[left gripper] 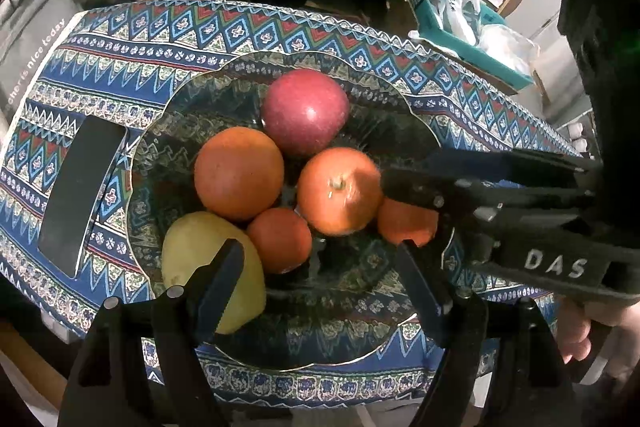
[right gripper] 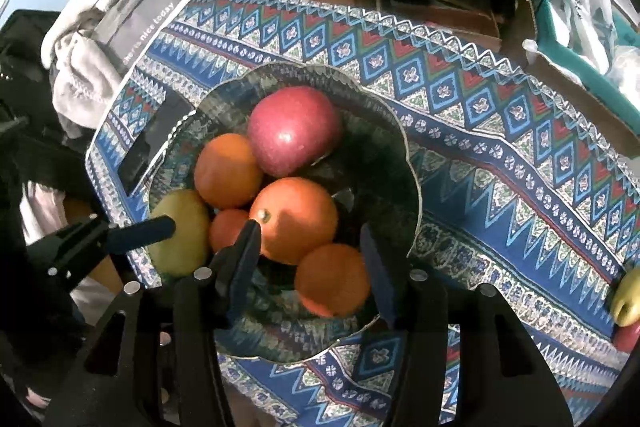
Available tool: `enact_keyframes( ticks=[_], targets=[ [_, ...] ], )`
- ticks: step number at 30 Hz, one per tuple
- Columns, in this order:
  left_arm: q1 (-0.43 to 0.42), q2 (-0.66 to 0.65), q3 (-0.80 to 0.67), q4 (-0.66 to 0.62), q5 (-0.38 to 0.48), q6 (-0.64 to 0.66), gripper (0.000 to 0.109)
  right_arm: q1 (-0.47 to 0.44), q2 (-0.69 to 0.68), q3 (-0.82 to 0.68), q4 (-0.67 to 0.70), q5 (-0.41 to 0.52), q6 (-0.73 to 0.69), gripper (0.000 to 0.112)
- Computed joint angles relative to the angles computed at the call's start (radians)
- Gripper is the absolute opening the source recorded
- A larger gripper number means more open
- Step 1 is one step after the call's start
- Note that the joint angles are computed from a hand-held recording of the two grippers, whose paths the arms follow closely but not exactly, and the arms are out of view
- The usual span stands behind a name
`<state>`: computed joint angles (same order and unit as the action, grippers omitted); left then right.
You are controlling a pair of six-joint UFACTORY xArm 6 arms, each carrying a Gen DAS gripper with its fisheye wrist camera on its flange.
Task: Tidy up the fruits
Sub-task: 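Open both tools to release the orange and tangerine into the bowl, then move both tools back to the last green pear and red apple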
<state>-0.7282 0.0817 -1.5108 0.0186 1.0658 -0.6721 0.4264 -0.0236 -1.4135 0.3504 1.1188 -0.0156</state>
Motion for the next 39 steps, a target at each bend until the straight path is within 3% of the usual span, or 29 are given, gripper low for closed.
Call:
enact_keyframes(
  ticks=[10, 24, 39],
  targets=[
    [-0.015, 0.007, -0.027, 0.02, 0.011, 0.0, 0.08, -0.02, -0.08, 0.032, -0.039, -0.011, 0.012, 0.066],
    [-0.079, 0.061, -0.16, 0.061, 0.052, 0.014, 0.08, -0.07, -0.218, 0.099, -0.149, -0.005, 0.037, 0.07],
    [-0.171, 0.192, -0.396, 0.122, 0.142, 0.061, 0.08, -0.155, -0.399, 0.197, -0.23, -0.004, 0.035, 0.073]
  ],
)
